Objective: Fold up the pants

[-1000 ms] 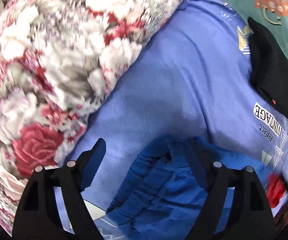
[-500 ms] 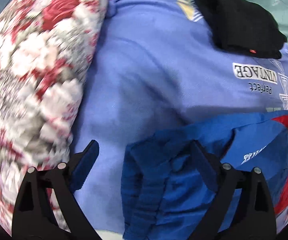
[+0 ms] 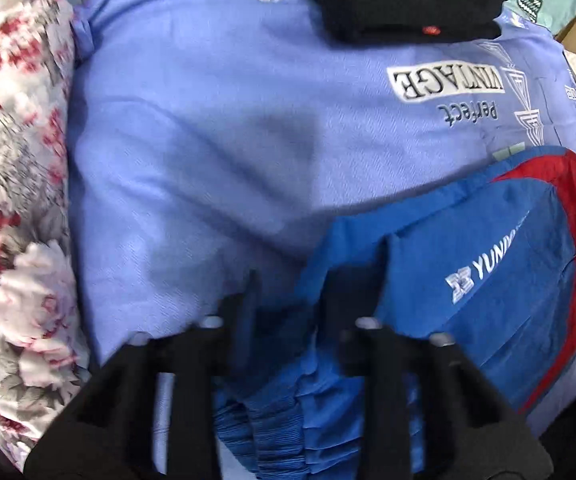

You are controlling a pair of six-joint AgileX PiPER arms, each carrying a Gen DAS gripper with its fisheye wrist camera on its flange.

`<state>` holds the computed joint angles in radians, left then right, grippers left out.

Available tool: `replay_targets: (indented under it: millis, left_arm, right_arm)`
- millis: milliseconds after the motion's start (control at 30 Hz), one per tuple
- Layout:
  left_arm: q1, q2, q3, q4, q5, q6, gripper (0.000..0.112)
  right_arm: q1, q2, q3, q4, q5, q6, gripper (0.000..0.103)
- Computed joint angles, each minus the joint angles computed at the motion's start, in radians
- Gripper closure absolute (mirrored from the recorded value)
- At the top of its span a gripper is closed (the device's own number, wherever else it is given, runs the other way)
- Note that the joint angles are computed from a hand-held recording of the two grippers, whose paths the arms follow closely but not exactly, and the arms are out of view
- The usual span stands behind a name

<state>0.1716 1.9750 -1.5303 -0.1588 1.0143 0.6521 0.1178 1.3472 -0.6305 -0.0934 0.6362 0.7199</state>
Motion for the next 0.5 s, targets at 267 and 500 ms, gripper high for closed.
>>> replay_targets:
  millis: [267, 500]
  left_arm:
    - [0.005, 0.034, -0.057, 0.007, -0.011, -0.082, 0.085]
    - [0.047, 0.008, -0.054, -0.027, -0.035, -0.064, 0.042]
  right_arm:
    - [0.137, 0.108, -0.118, -0.369, 0.111, 0.387, 0.044]
    - [0.348, 0.168, -0.265, -0.538, 0.338, 0.461, 0.019]
